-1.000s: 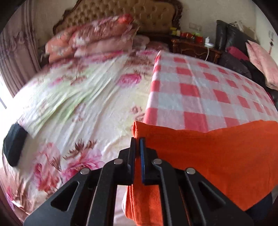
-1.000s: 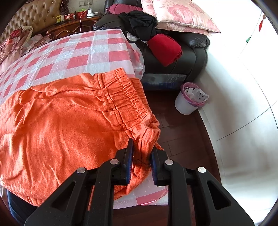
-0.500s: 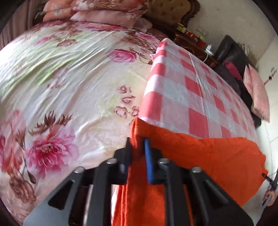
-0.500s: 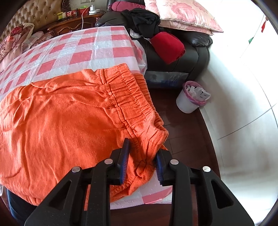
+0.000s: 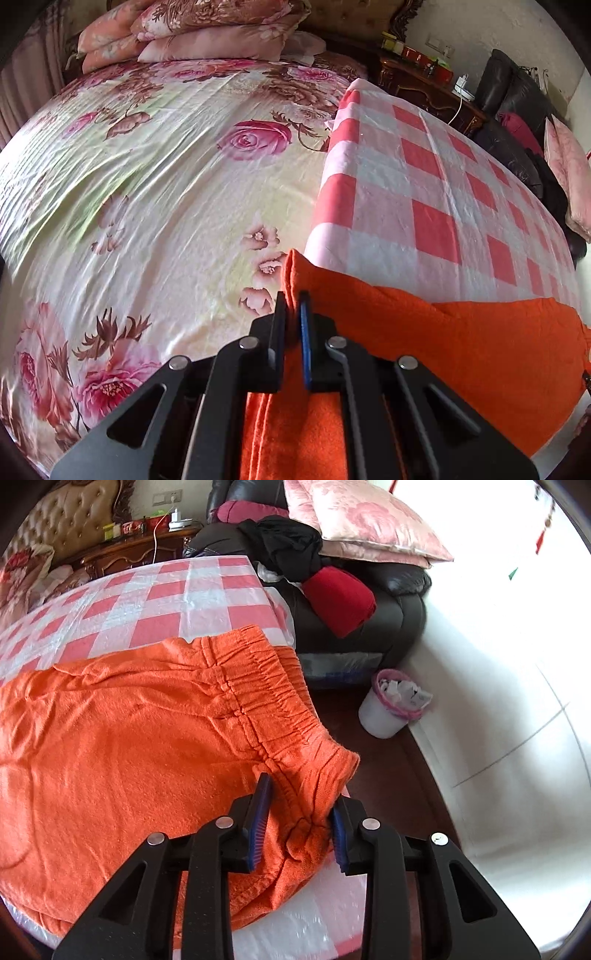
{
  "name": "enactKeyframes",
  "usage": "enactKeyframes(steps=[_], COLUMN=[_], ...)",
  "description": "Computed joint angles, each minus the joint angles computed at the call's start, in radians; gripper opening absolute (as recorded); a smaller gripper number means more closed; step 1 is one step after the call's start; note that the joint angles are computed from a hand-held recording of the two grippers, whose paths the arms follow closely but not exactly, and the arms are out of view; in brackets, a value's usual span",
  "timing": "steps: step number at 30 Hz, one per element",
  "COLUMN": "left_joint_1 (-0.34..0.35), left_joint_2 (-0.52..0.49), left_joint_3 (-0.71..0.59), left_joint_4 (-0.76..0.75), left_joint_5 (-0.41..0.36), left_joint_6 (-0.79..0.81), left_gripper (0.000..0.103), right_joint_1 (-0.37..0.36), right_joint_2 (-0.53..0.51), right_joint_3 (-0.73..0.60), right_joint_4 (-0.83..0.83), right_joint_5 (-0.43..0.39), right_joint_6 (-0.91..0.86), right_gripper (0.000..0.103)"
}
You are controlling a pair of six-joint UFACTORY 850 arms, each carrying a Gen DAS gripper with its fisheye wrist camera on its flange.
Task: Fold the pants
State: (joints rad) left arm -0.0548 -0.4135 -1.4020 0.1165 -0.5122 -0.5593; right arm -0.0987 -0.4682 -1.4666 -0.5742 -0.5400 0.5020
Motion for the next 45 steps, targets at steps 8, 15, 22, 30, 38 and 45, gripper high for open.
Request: enactKeyframes(steps=[8, 15, 22, 30, 38, 45], left_joint_1=[0.019, -0.131, -0.237, -0.224, -0.179, -0.235], left_joint_2=[0.288, 0.466, 0.307, 0.344, 0.337, 0.289], left_joint_3=[0.333, 0.496, 0.369, 0.359, 0.370, 0.297], left_joint_4=[-0.085, 0.484, 0.530, 0.522, 0.401, 0.544], left_joint_5=[0.224, 0.119, -0.123, -0.171, -0.122, -0.260], left_joint_6=[-0.181, -0.831, -0.729, -0.725, -0.652, -0.700], left_gripper=[0.040, 0.038, 0.011, 0.003, 0.012, 0.032], right_joint_1=[-0.009, -0.008, 0.026, -0.020, -0.028, -0.024], right_joint_2=[-0.027, 0.009, 0.022, 0.015, 0.017, 0.083], right_joint_3=[-0.047, -0.009, 0.024, 0.009, 0.020, 0.061], right_joint_4=[0.013, 0.098, -0.042, 0.121, 0.148, 0.059], right_joint_5=[-0.039, -0.052, -0.059, -0.056, -0.041, -0.003], right_joint_6=[-0.085, -0.117, -0.008, -0.067, -0.069, 0.018], right_gripper=[0.038, 0.061, 0.063, 0.082, 0.086, 0.086])
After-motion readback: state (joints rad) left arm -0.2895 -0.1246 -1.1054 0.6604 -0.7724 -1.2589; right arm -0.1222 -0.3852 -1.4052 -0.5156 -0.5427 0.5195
